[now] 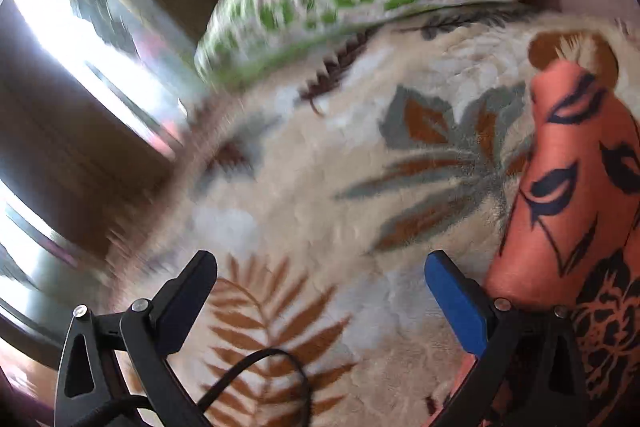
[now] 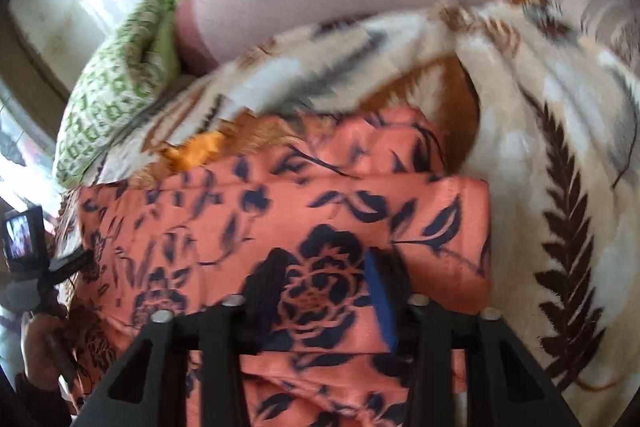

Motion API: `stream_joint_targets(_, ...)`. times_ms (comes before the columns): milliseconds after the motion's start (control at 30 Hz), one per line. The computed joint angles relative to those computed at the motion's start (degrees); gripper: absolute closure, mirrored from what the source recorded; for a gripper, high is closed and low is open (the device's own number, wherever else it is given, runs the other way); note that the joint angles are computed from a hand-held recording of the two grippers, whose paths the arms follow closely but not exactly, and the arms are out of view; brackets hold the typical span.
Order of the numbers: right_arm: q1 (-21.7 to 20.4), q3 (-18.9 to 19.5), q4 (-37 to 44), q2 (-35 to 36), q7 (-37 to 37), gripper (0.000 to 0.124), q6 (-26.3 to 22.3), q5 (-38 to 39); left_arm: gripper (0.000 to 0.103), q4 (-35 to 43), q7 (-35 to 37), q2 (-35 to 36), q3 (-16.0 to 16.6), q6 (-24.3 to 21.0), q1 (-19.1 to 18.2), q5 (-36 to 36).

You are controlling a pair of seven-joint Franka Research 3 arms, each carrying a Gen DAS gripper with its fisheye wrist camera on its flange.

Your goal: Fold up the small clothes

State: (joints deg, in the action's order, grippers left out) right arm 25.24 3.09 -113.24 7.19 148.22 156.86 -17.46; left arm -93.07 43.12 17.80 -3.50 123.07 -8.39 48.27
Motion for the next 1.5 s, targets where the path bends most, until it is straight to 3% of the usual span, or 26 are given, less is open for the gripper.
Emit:
stream_joint_targets(67, -0.2, -0.3, -0.7, -0.6, 0.4, 0.087, 1.8, 0.1, 0.0, -0.1, -1.5, -0.5, 0.5, -0.9, -0.5, 2.0)
stream_joint_targets(167, 0.3, -1.6, -2.6, -2.9, 8.2, 0.086, 6.1, -9.2, 0.0, -1.6, -5.0, -2.3, 0.5, 0.4, -0.4, 3.6)
stream_joint_targets(233, -0.1, -1.2, -2.6, -3.4, 11.1, 0.086, 5.0, -12.7, 0.0, -2.1, -3.5, -2.4, -0.1, 0.8, -0.2, 3.8)
stream_joint_targets(333, -1.5, 1.0, -1.3, -1.5, 3.9, 0.085, -0.6, -1.9, 0.0, -0.9, 0.8, -0.8, -0.8, -1.5, -0.4, 2.0)
stream_joint_targets(467, -1.3, 0.7, -4.3, -4.0, 6.8, 0.081, 5.0, -2.7, 0.0, -8.0, 1.5, -7.9, -1.1, 5.5, 2.0, -1.5)
stream_joint_targets(500, -1.5, 1.0, -6.2, -5.3, 6.8, 0.077, 7.9, -1.6, 0.0, -10.6, 1.6, -10.2, -1.1, 7.2, 2.6, -1.5)
stream_joint_targets(600, -2.3, 2.8, -11.0, -9.9, 10.5, 0.063, 10.6, -3.6, 0.0, -21.5, 4.5, -19.5, -1.2, 14.5, 5.6, -5.4)
stream_joint_targets(667, -3.6, 5.1, -13.6, -13.7, 13.0, 0.054, 9.9, -6.2, 0.0, -28.5, 6.9, -26.0, -1.0, 18.2, 7.3, -8.7)
stream_joint_targets(767, -4.5, 7.8, -17.7, -18.9, 12.0, 0.053, 8.6, -5.1, 0.0, -38.2, 10.0, -35.6, -1.0, 22.0, 9.1, -11.7)
stream_joint_targets(833, -3.5, 9.0, -21.8, -23.6, 9.8, 0.053, 6.5, -1.7, 0.0, -44.5, 15.4, -41.9, 0.9, 24.1, 8.5, -16.7)
stream_joint_targets(933, -2.3, 10.6, -26.6, -28.9, 7.3, 0.053, 3.5, 3.0, 0.0, -51.5, 22.1, -49.4, 2.7, 24.3, 7.5, -22.5)
stream_joint_targets(1000, -1.9, 12.2, -29.2, -32.4, 6.4, 0.053, 0.2, 5.7, 0.0, -55.3, 24.1, -53.9, 2.2, 24.3, 8.2, -24.1)
stream_joint_targets(1133, -1.7, 15.8, -31.7, -37.3, 4.8, 0.053, -5.8, 10.0, 0.0, -60.9, 29.4, -61.8, 3.9, 19.0, 5.6, -31.4)
stream_joint_targets(1333, 1.5, 17.1, -34.0, -41.3, 2.9, 0.053, -11.5, 17.6, 0.0, -64.4, 34.8, -66.7, 5.2, 11.8, 2.8, -39.9)
stream_joint_targets(1433, 2.3, 17.7, -34.7, -42.4, 3.3, 0.053, -12.6, 19.9, 0.0, -65.2, 37.8, -67.9, 6.2, 10.4, 1.3, -43.7)
stream_joint_targets(1467, 2.7, 17.8, -35.1, -42.8, 3.6, 0.053, -12.6, 20.9, 0.001, -65.0, 38.2, -67.4, 5.9, 9.7, 1.4, -44.2)
stream_joint_targets(1500, 2.9, 17.8, -35.2, -42.7, 3.8, 0.053, -12.6, 21.6, 0.009, -64.9, 38.8, -67.1, 6.1, 9.1, 1.4, -45.0)
